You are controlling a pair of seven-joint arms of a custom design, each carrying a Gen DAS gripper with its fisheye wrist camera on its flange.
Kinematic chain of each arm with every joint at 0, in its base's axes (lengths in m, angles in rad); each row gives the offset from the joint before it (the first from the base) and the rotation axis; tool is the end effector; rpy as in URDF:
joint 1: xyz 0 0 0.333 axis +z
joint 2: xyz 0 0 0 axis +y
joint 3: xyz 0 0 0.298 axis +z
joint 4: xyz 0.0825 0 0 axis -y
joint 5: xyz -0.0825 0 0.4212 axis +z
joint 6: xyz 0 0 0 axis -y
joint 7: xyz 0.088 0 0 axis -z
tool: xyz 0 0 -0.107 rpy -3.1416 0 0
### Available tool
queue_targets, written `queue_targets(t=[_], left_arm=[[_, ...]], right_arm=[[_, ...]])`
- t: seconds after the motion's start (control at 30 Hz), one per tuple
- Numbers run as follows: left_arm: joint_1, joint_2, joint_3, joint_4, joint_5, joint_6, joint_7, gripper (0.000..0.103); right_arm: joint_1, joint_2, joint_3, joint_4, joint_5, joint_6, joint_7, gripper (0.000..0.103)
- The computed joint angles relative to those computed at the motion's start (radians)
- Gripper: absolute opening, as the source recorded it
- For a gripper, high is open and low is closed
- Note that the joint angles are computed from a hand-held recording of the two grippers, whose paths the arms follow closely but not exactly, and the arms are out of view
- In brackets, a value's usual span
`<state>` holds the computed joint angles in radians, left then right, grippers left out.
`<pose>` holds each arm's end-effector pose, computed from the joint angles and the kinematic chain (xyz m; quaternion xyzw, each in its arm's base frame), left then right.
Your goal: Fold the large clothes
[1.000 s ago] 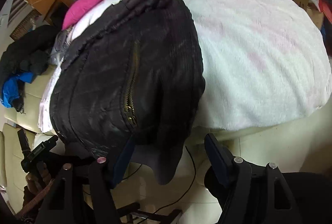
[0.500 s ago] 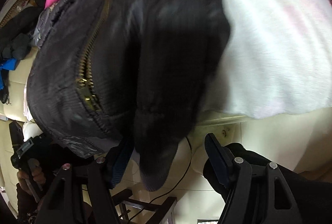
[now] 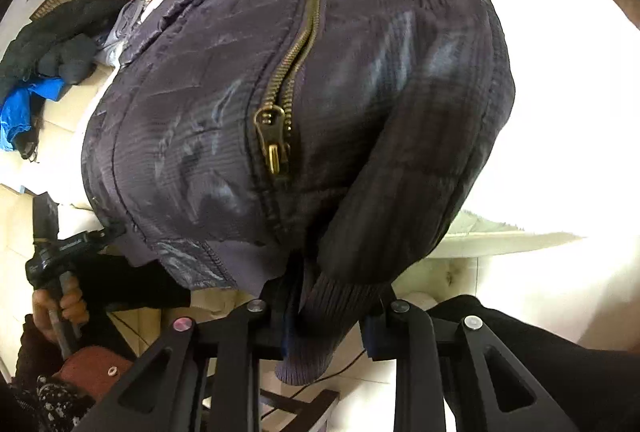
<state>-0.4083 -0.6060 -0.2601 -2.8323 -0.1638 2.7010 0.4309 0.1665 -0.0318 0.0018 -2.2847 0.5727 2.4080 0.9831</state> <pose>0.3326 -0.2395 0.3721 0.8635 -0.4480 0.2316 0.0017 0.5476 0.0965 0.3406 -0.8011 0.5575 0.0491 0.2122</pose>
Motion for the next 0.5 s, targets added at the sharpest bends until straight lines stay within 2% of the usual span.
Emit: queue_targets(t=[0.03,0.07,0.1,0.13,0.2,0.23,0.27,0.3,0.33,0.37,0.4,0.5], left_arm=[[-0.010,0.032,0.019,0.009,-0.017,0.006,0.013,0.078],[-0.034,0.055,0.047,0.013,-0.055,0.008,0.030,0.090],[-0.051,0.074,0.066,0.013,-0.087,0.024,0.050,0.090],[-0.063,0.096,0.082,0.021,-0.112,0.024,0.076,0.090],[-0.064,0.128,0.085,0.033,-0.136,0.034,0.114,0.089],[-0.061,0.141,0.079,0.038,-0.139,0.045,0.130,0.082],[-0.068,0.146,0.081,0.039,-0.150,0.054,0.156,0.054],[-0.073,0.149,0.082,0.041,-0.161,0.052,0.176,0.037],[-0.088,0.148,0.092,0.037,-0.186,0.063,0.203,0.015],[-0.105,0.140,0.099,0.028,-0.214,0.083,0.228,0.010],[-0.099,0.127,0.087,0.023,-0.214,0.083,0.228,0.009],[-0.107,0.059,0.061,-0.002,-0.209,0.094,0.230,0.008]], right_arm=[[-0.002,0.026,0.000,0.021,-0.024,-0.017,0.046,0.029],[-0.004,0.052,0.001,0.044,-0.045,-0.038,0.090,0.032],[-0.008,0.087,0.002,0.076,-0.069,-0.062,0.129,0.053],[-0.007,0.117,0.007,0.101,-0.084,-0.068,0.163,0.080],[-0.011,0.153,0.018,0.126,-0.096,-0.052,0.174,0.082],[-0.013,0.159,0.026,0.124,-0.084,-0.036,0.152,0.080],[-0.017,0.152,0.037,0.113,-0.057,-0.014,0.101,0.075],[-0.019,0.139,0.043,0.104,-0.038,-0.017,0.061,0.053],[-0.017,0.122,0.045,0.088,-0.038,0.001,0.041,0.035],[-0.011,0.078,0.049,0.046,-0.037,0.052,0.008,0.031],[-0.008,0.050,0.046,0.025,-0.019,0.057,-0.015,0.024],[-0.012,-0.029,0.011,-0.011,0.117,0.003,-0.093,0.018]])
